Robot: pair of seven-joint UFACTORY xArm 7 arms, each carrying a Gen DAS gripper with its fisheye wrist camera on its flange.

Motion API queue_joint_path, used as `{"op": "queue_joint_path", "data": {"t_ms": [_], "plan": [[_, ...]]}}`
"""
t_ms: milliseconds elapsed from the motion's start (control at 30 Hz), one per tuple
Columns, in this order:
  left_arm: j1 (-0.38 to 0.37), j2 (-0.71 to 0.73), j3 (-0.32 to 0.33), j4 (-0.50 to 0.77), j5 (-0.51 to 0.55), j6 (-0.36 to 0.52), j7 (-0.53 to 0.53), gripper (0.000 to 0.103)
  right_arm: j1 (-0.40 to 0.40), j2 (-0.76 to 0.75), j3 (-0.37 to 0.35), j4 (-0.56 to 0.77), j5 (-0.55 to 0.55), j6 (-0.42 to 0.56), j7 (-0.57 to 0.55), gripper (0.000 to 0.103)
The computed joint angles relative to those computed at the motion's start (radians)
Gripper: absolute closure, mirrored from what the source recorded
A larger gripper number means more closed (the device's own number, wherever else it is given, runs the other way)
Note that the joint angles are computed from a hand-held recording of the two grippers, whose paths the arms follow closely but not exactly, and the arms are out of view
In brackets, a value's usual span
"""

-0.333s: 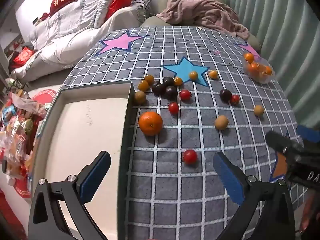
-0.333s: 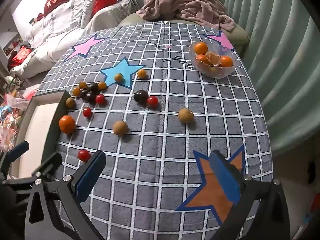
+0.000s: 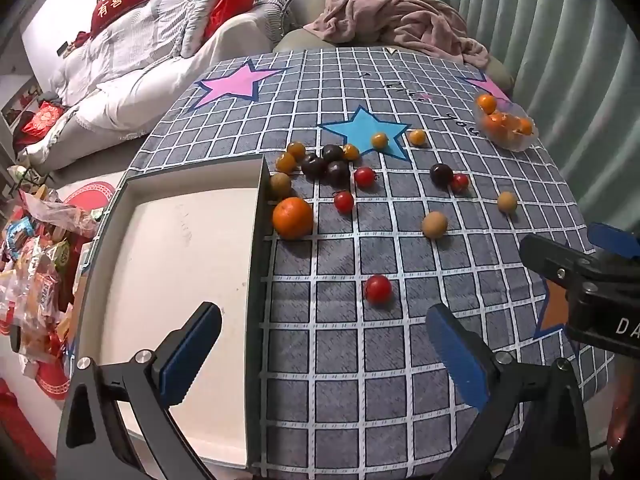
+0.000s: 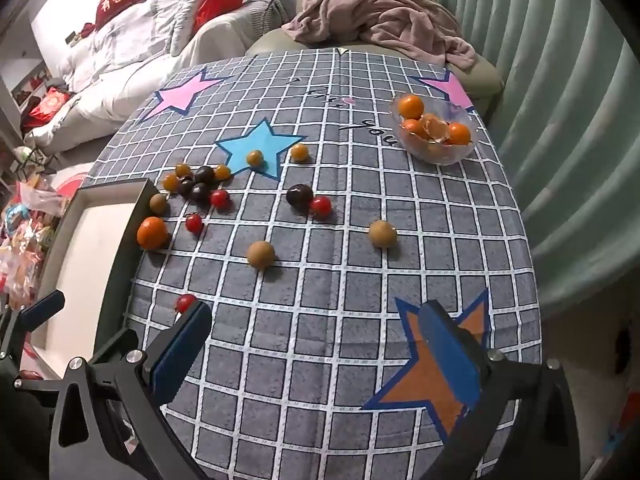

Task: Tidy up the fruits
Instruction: 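Move both tools toward the scattered fruit on the tablecloth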

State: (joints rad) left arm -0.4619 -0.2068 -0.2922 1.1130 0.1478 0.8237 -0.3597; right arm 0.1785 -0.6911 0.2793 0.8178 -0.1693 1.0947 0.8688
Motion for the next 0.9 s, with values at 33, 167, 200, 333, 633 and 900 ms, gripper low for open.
{"op": "queue_joint_path", "data": {"t_ms": [33, 167, 200, 333, 633, 900], "plan": [[-0.001, -0.005, 0.002, -0.004, -0.004, 0.000, 0.000, 0.000, 0.002, 0.001, 0.001, 0.003, 0.002, 0.001, -0.001, 0.000], [-0.001, -0.002, -0.002, -0.001, 0.002, 0.012, -0.007, 0.000, 0.006, 0.008, 0.007, 0.007, 0.002, 0.005, 0.002, 0.000], [0.000, -0.002, 0.001, 0.000, 0.001, 0.016, -0.002, 0.000, 0.007, 0.010, 0.007, 0.005, 0.003, 0.004, 0.004, 0.000], [0.001, -0.002, -0.002, -0.005, 0.018, 0.025, -0.008, 0.000, 0.015, 0.001, 0.001, -0.015, 0.012, -0.003, 0.009, 0.000], [-0.005, 0.019, -0.002, 0.000, 0.015, 0.044, -0.003, 0.000, 0.016, -0.009, -0.007, -0.049, 0.020, -0.024, 0.007, 0.000], [-0.010, 0.035, -0.005, 0.007, 0.044, 0.048, -0.015, 0.000, 0.016, -0.016, -0.019, -0.075, 0.031, -0.046, 0.003, 0.000]]}}
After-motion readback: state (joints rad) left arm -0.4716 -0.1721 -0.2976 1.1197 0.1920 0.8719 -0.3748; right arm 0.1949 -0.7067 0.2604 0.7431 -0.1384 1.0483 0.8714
